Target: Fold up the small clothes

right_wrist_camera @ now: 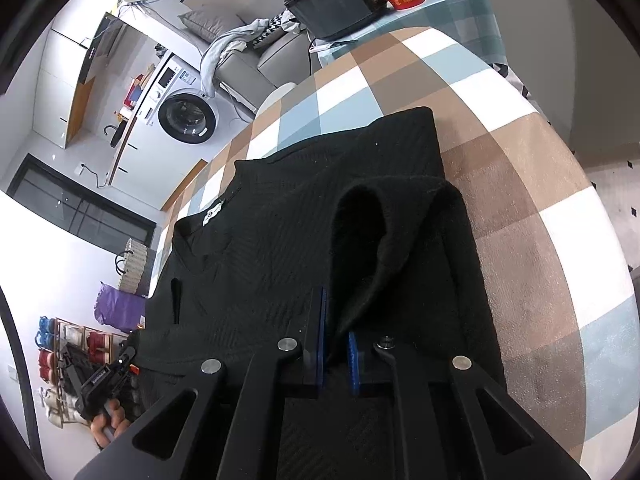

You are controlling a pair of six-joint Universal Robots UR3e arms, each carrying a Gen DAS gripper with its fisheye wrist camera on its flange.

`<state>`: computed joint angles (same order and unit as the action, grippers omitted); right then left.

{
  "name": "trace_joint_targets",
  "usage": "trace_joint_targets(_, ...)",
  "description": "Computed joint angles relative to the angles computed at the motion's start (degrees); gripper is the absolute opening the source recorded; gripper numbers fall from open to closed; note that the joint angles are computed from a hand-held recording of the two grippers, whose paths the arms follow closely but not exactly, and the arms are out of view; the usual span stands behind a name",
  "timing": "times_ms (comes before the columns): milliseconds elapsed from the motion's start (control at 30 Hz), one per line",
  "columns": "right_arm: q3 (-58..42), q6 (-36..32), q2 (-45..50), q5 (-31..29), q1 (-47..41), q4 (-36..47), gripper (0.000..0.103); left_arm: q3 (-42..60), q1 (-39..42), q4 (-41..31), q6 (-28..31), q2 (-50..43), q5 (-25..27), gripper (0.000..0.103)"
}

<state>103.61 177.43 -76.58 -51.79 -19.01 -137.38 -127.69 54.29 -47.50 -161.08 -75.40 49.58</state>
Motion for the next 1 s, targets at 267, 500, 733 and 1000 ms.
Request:
trace_joint_targets(267,-6.24,6.06,4.55,6.69,-0.63,-4.88,0.01,4.98,-0.73,6.96,-5.94,-5.09,-6.28,0.003)
trace_joint_targets(500,-18.81,22.69,16.08,3.63,-0.98,-12.86,0.015,18.27,-7.96,13.91,-19.46,-20.11,0.69,0.035)
trace_joint_targets(733,-12.96,9.8,7.59,-1.9,-3.1,-5.63,0.045,10.96,-7.36,15.77,-13.55,-14.36,5.09,0.05)
trace_joint_targets(1000,-9.05,-3.38,5.46,-5.9,-2.06,-1.88,0.045,8.92,-9.34,16.12,-10.51,-16.22,11.66,0.05)
